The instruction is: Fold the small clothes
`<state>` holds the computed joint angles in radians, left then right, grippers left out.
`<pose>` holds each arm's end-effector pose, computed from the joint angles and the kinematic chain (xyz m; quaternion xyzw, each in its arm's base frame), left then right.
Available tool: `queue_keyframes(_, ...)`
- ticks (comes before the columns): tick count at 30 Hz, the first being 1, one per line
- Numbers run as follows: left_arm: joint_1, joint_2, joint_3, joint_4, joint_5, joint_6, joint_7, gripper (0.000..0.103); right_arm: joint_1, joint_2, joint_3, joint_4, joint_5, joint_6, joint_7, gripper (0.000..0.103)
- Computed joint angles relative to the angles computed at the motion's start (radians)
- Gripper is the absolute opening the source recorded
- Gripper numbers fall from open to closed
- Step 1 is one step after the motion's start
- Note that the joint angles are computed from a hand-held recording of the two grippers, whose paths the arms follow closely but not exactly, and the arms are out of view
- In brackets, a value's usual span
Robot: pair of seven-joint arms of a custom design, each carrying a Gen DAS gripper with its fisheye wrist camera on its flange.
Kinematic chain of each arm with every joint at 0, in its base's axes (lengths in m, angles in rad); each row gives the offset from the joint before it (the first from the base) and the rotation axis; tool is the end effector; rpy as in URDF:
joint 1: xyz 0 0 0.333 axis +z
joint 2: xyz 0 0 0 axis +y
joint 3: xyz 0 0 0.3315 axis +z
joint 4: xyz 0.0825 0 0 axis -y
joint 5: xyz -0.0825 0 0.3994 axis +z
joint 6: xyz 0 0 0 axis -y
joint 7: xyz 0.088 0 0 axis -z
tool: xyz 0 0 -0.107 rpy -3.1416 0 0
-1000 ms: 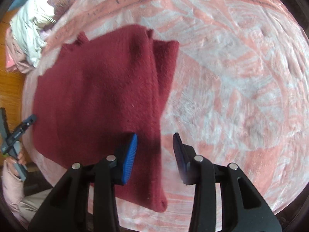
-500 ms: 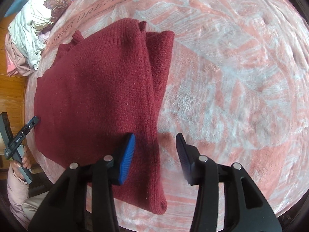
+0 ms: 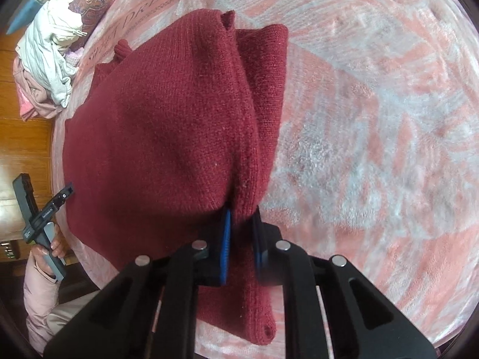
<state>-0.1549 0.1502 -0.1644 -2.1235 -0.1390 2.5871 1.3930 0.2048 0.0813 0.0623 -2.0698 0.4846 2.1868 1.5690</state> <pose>0.5766 -0.1856 0.3795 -0.6870 0.7073 -0.1634 0.0306 0.5574 0.1697 0.4066 -0.6898 0.6954 0.1491 0.1355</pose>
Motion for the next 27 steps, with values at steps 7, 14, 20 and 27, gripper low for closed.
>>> queue_keyframes(7,0.01,-0.014,-0.004,-0.007,-0.036,-0.002,0.027,0.076,0.003,-0.035,-0.003,-0.01,-0.022,0.004,0.033,0.008)
queue_keyframes(14,0.047,-0.025,-0.008,-0.006,-0.215,-0.019,0.087,0.076,0.023,-0.087,-0.006,0.005,-0.033,-0.001,0.061,0.008)
queue_keyframes(20,0.047,-0.041,-0.004,-0.008,-0.228,-0.019,0.08,0.076,0.077,-0.092,0.02,0.066,-0.033,0.017,0.054,0.008)
queue_keyframes(27,0.049,-0.073,-0.008,-0.02,-0.281,0.014,0.13,0.076,0.146,-0.018,0.068,0.188,-0.083,0.005,0.067,0.008)
